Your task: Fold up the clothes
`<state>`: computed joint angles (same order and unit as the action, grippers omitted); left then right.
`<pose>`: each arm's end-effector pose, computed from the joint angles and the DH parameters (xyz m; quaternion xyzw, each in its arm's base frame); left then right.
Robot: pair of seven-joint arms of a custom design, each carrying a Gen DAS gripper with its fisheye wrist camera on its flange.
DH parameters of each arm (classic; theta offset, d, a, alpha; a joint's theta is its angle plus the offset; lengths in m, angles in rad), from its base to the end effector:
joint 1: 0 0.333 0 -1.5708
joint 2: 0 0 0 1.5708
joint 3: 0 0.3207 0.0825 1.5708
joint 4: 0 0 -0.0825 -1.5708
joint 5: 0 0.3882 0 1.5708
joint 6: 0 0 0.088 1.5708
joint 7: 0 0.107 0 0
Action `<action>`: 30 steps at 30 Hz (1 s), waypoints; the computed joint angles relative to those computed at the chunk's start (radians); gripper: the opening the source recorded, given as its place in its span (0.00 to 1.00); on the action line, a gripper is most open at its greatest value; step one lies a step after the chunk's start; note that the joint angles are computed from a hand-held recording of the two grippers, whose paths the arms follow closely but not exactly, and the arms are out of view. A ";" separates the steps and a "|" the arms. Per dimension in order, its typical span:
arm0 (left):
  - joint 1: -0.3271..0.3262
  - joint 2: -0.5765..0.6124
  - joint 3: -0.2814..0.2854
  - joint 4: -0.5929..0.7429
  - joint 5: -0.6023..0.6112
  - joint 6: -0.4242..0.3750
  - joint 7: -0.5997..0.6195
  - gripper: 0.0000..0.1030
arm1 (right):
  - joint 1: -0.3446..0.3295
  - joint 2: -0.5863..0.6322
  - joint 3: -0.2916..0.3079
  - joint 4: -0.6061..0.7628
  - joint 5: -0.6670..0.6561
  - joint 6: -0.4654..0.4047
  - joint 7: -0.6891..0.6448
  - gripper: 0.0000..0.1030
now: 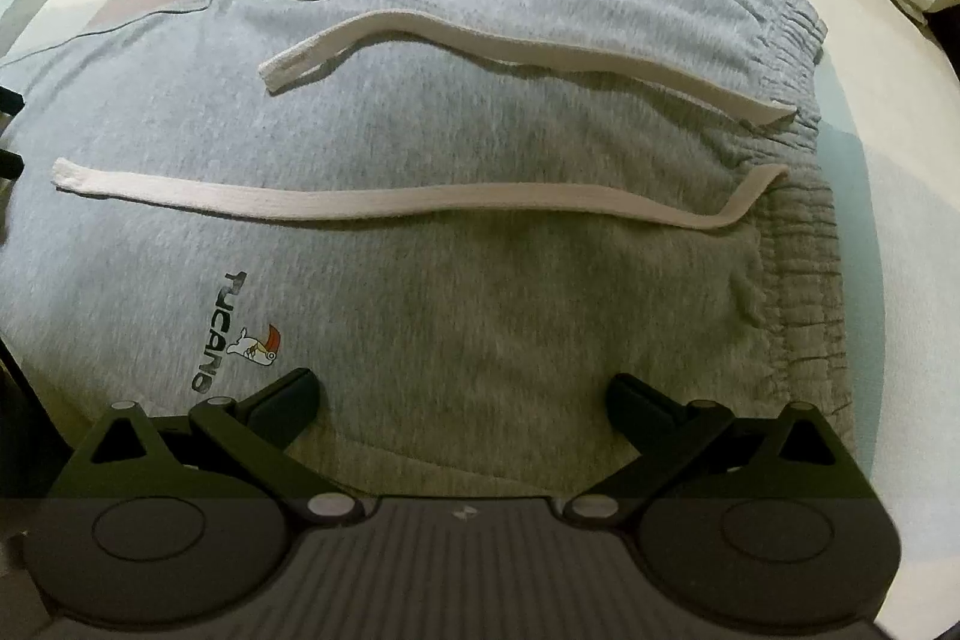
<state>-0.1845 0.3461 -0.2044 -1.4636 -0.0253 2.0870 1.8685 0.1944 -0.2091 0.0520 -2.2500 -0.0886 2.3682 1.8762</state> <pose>0.6512 -0.2453 0.5205 -0.4369 0.8872 -0.1349 0.0621 0.4998 0.1258 0.4884 -0.6953 0.6989 -0.1151 0.1218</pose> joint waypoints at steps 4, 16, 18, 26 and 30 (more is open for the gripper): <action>-0.005 0.007 0.014 0.027 0.029 -0.026 -0.039 0.86 | -0.001 -0.007 0.001 -0.009 -0.002 0.007 0.001 1.00; -0.022 0.100 0.040 0.105 0.050 0.085 -0.356 0.86 | 0.001 0.001 0.003 -0.002 -0.009 0.006 0.016 1.00; -0.020 0.102 0.044 0.105 0.065 0.106 -0.382 0.86 | 0.001 0.006 0.001 0.005 -0.006 -0.002 0.011 1.00; -0.010 0.099 0.047 0.108 0.097 0.109 -0.460 0.86 | 0.002 0.012 0.004 0.015 -0.012 -0.015 0.019 1.00; -0.018 0.115 0.063 0.087 0.149 0.190 -0.481 0.93 | 0.003 0.023 0.002 0.035 -0.007 -0.041 0.014 1.00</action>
<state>-0.2026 0.4610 -0.1419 -1.3763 0.1238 2.2775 1.3875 0.1977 -0.1861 0.0536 -2.2155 -0.0954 2.3271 1.8898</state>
